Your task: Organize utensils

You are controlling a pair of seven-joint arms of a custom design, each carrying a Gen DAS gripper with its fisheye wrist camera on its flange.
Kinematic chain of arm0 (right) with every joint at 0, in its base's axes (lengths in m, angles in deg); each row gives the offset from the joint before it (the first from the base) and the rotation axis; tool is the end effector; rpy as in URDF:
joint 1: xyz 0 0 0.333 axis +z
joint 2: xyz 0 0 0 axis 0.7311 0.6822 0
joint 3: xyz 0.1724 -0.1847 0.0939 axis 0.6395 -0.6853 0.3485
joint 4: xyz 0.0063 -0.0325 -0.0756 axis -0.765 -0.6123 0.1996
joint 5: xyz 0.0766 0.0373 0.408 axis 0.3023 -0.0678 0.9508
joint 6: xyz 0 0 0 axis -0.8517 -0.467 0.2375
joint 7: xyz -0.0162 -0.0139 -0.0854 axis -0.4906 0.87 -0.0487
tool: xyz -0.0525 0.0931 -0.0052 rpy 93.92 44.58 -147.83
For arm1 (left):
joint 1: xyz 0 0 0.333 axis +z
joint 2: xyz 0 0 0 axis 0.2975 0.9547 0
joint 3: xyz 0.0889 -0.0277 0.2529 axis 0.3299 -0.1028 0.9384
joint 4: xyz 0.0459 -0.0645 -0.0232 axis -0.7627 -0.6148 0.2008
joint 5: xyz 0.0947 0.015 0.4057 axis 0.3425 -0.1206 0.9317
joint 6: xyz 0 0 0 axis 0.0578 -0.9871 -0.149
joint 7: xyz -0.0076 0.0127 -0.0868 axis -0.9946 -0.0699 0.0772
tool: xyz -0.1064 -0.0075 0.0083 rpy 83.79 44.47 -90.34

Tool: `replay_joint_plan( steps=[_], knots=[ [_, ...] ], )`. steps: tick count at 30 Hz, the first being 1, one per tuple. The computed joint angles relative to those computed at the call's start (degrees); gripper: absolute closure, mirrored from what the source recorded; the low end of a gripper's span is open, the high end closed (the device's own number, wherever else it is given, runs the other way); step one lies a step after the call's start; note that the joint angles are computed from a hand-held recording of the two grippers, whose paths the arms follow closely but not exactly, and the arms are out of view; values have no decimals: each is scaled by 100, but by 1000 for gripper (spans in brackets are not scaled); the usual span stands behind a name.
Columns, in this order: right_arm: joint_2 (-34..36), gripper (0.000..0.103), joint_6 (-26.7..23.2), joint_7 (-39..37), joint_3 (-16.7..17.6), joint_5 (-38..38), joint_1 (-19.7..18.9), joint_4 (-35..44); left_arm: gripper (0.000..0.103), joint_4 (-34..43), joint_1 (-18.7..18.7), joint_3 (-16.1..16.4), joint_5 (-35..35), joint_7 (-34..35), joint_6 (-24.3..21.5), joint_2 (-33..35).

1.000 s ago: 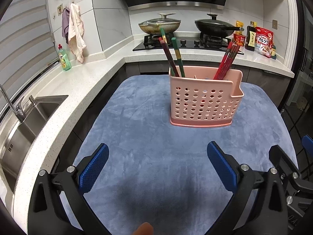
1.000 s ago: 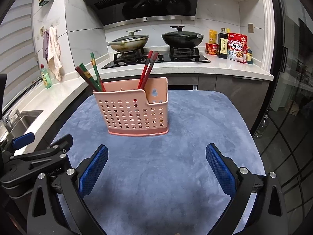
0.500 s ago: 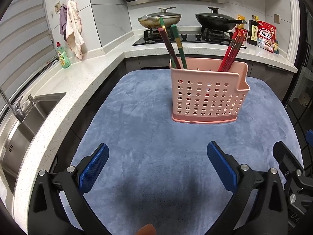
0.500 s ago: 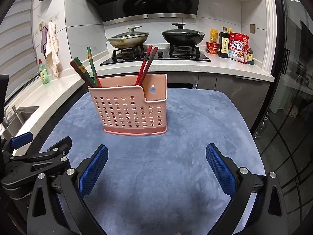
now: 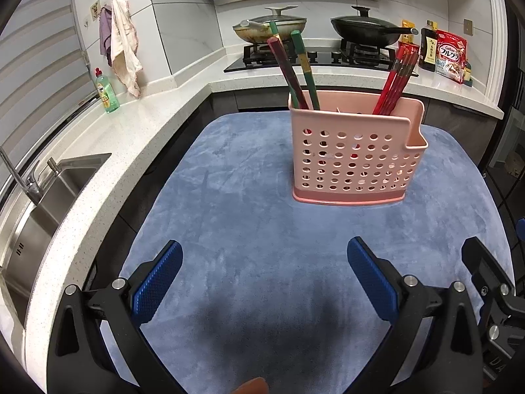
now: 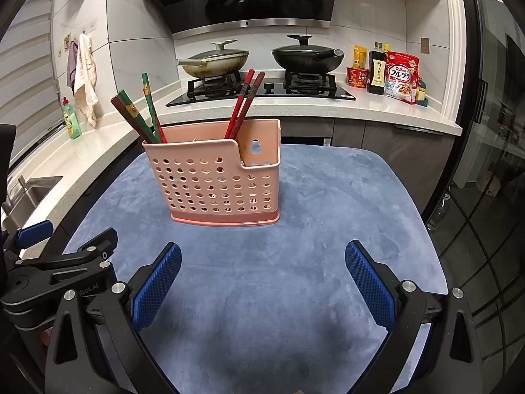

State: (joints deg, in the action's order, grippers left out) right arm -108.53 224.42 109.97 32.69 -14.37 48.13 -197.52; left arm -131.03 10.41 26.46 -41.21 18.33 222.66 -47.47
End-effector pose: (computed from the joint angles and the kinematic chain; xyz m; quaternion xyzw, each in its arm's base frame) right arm 0.4189 0.1893 0.5450 -0.5599 0.7025 -0.3262 0.2942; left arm 0.4815 -0.1509 0.5605 -0.5962 0.7048 -0.2394 0.3008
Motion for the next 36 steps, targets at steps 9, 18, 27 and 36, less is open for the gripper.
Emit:
replay_joint_plan(
  steps=[9, 18, 27, 36],
  knots=[
    [45, 7, 9, 38, 6, -35, 7, 25, 7, -49, -2, 7, -6, 23, 48, -39],
    [87, 7, 1, 74, 21, -84, 12, 60, 7, -51, 2, 27, -51, 34, 40, -42],
    [95, 7, -8, 80, 11, -113, 25, 68, 7, -88, -7, 37, -52, 105, 146, -55],
    [87, 7, -14, 90, -3, -113, 45, 59, 7, -127, 58, -11, 51, -16, 209, -73]
  ],
)
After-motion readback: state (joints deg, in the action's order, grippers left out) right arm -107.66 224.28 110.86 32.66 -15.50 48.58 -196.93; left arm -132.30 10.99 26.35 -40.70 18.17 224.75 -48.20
